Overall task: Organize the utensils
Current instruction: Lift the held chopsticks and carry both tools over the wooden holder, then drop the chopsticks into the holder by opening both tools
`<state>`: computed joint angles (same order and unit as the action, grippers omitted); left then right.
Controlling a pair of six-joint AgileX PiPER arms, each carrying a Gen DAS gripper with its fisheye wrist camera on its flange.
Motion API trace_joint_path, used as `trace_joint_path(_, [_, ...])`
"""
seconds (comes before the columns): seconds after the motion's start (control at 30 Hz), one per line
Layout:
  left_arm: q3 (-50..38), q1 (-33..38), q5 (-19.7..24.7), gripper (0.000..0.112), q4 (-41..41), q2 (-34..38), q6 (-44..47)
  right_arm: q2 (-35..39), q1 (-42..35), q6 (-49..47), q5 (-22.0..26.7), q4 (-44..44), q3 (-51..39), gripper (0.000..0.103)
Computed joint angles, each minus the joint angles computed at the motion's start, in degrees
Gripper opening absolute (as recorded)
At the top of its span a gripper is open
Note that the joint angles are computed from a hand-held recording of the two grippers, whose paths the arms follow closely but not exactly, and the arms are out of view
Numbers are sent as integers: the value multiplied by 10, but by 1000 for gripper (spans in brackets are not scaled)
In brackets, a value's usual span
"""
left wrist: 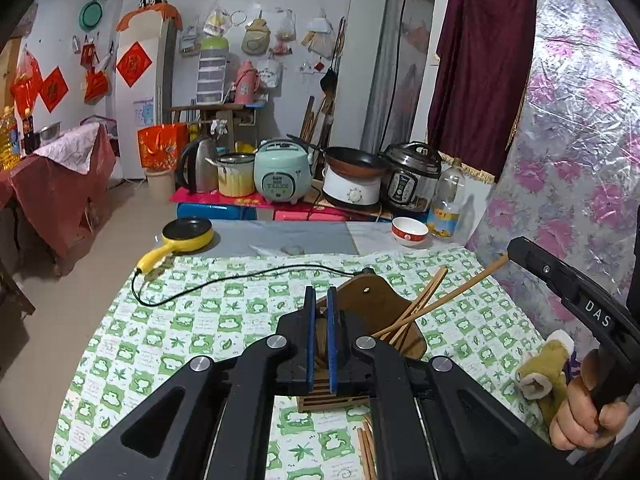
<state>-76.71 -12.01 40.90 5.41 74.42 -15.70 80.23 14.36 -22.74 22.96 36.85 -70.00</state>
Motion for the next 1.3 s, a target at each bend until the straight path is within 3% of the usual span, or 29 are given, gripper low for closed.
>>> trace_joint_path(0.33, [-5,-12,-1,6,12,20,-15,40,2,17,20,-16,-24,7])
trace_joint_path(0.37, [-5,-12,-4,7,17,24,-23,51,5,29,27,-32,-32,10])
trace_joint_path(0.4, [-4,-14,-4,24,27,28,-38,59,9,44,29,-49,-38,12])
trace_joint_path(0.43, [-5,-15,-1,62,35,31,-50,67,14,82,24,-84,-41,15])
trace_joint_path(0.47, [1,-14,-10,76,47,30,-75,70,15,97,23,-97,-42,19])
trace_joint_path(0.5, [9,-15,-20,82,64,26,-100,73,11,90,28,-86,-44,19])
trace_joint_path(0.6, [5,-6,-17,82,48,25,-82,63,2,65,23,-60,-34,22])
trace_joint_path(0.67, [6,-1,-19,83,39,21,-83,52,-1,54,12,-47,-23,31])
trace_joint_path(0.73, [6,4,-19,89,30,19,-80,45,-2,52,7,-43,-17,34])
trace_joint_path(0.83, [6,-5,-15,92,66,20,-115,42,-5,42,9,-33,-16,37])
trace_joint_path(1.13, [-4,-20,5,97,116,28,-154,33,1,84,-13,-74,-5,71])
trace_joint_path(1.3, [-1,-9,5,97,109,25,-159,31,-2,105,-19,-85,-2,78])
